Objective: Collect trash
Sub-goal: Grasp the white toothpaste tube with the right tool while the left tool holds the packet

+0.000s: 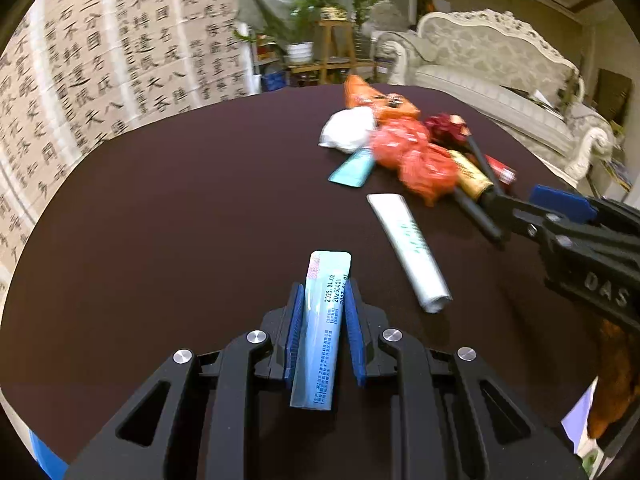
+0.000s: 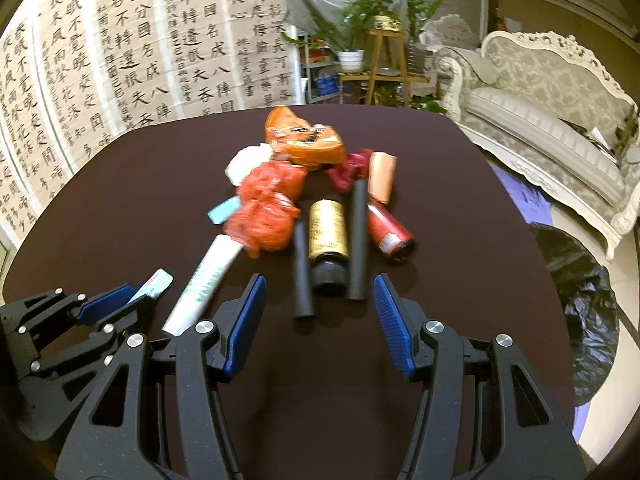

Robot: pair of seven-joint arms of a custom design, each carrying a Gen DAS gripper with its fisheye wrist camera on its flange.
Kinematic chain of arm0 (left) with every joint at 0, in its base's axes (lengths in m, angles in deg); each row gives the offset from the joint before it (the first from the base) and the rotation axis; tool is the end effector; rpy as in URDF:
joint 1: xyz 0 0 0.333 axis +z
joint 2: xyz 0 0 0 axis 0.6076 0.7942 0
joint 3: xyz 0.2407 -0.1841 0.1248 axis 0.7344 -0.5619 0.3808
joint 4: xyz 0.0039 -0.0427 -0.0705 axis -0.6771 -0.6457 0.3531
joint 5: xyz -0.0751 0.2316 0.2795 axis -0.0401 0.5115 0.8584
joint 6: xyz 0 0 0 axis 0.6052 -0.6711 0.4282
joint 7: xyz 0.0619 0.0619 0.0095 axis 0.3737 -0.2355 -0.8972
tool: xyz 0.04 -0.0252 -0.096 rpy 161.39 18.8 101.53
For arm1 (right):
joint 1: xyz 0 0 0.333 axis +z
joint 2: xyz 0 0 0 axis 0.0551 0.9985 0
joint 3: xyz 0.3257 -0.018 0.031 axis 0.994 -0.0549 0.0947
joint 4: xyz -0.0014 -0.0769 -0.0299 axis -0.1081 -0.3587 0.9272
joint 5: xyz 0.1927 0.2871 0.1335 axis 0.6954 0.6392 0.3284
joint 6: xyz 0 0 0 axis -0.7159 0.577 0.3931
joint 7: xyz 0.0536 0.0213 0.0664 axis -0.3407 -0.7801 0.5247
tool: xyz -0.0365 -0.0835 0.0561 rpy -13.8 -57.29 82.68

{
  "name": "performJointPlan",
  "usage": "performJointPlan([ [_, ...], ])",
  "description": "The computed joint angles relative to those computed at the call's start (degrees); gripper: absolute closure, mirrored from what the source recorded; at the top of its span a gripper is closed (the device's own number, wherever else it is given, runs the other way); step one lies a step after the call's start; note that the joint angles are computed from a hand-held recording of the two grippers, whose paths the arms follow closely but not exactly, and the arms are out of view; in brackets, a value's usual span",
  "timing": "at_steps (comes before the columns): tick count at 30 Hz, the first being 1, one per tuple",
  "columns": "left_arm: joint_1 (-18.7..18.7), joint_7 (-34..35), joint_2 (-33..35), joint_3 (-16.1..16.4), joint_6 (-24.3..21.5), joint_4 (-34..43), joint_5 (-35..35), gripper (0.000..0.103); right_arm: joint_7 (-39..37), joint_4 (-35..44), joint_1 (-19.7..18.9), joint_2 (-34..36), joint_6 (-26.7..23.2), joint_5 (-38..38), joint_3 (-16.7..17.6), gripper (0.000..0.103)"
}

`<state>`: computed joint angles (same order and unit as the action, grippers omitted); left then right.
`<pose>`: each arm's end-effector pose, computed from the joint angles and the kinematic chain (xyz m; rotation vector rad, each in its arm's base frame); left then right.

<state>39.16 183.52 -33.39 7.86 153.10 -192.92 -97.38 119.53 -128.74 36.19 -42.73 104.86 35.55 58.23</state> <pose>0.6835 -0.1005 0.3257 -1.4389 2.1559 -0.8093 0.6676 0.3512 0.3477 -1.6912 1.7968 -0.7112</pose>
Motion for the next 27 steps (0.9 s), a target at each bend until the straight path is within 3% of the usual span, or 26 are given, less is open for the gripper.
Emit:
performJointPlan([
  [6,-3.26,-5.52,0.92,5.89,-0.4,2.24,0.3,0.081,-7.18,7.38,-1.07,4.38,-2.05,4.15,3.66,0.048],
  [10,-2.33,-7.1,1.18,5.9,-0.75,2.79,0.8,0.081,-12.67,12.47,-1.41,7.65,-3.89,8.06,5.66,0.048],
  [18,-0.81,-7.92,1.52,4.84,-1.64,3.61,1.25,0.081,-18.59,19.41,-0.88,11.68,-9.56,13.85,6.04,0.05],
  [27,-2.48,-9.55,1.63,7.03,-1.64,3.86,2.63,0.081,-19.97,20.88,-0.05,12.63,-11.17,15.38,5.16,0.068],
])
